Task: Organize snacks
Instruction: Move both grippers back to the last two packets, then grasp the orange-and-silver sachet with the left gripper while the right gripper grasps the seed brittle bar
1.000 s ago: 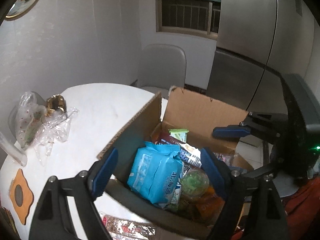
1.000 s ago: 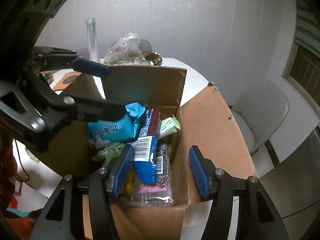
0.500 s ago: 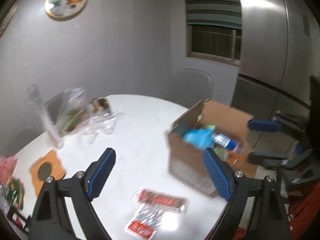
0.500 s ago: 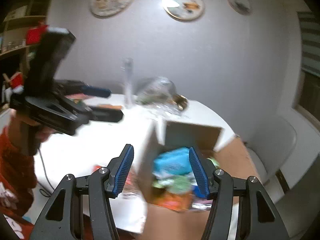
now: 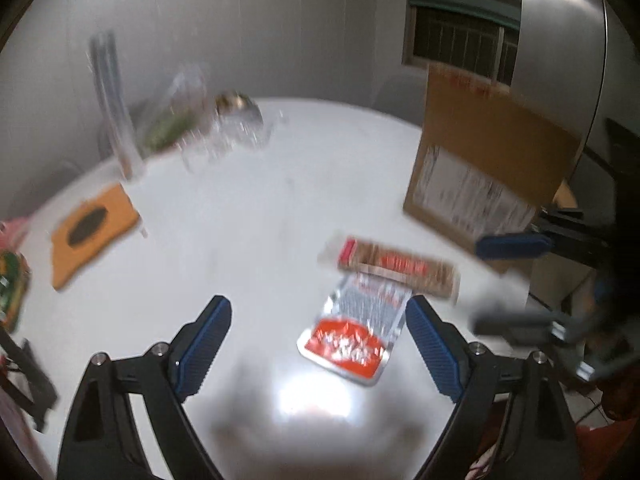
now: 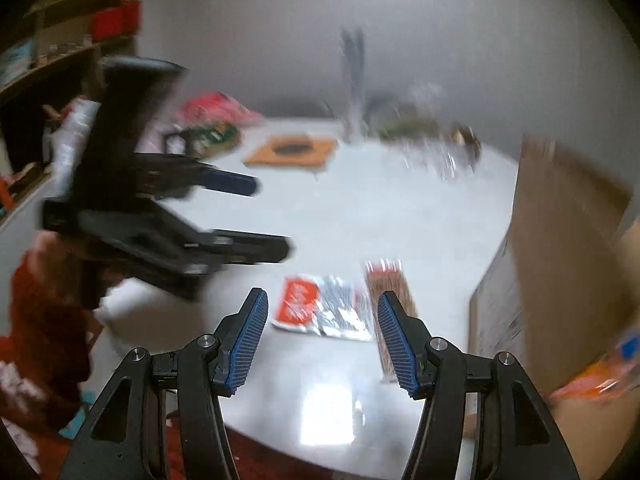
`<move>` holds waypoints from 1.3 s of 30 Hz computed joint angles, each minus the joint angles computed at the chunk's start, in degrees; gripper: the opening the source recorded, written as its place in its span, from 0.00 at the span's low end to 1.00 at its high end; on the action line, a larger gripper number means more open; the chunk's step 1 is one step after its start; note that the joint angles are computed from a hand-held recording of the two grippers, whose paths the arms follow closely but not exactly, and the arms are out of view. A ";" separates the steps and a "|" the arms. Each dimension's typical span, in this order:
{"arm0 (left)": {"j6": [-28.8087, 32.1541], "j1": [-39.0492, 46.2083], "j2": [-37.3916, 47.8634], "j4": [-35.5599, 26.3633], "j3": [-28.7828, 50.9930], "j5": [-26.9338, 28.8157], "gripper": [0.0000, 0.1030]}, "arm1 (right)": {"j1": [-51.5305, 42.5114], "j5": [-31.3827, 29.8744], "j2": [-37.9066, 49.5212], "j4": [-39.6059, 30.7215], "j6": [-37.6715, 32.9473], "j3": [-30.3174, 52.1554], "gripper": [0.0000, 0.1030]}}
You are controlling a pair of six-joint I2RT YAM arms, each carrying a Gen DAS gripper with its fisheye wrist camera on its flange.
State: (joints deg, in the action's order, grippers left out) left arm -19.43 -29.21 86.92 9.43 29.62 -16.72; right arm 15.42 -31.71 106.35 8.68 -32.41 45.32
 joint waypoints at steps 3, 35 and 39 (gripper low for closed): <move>1.03 0.63 8.74 4.25 2.02 3.06 0.85 | 0.31 5.78 8.10 7.69 2.99 1.66 0.52; -10.65 -0.99 10.45 9.12 -3.88 -0.43 0.66 | 3.55 9.84 18.95 4.19 3.96 11.65 0.56; -12.05 -1.10 10.90 9.72 -3.76 -1.48 0.66 | 4.39 11.21 18.48 7.64 5.27 9.80 0.56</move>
State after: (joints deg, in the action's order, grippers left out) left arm -31.48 -30.30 97.83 19.15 25.85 -18.20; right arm 19.81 -20.50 124.82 16.32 -27.14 55.13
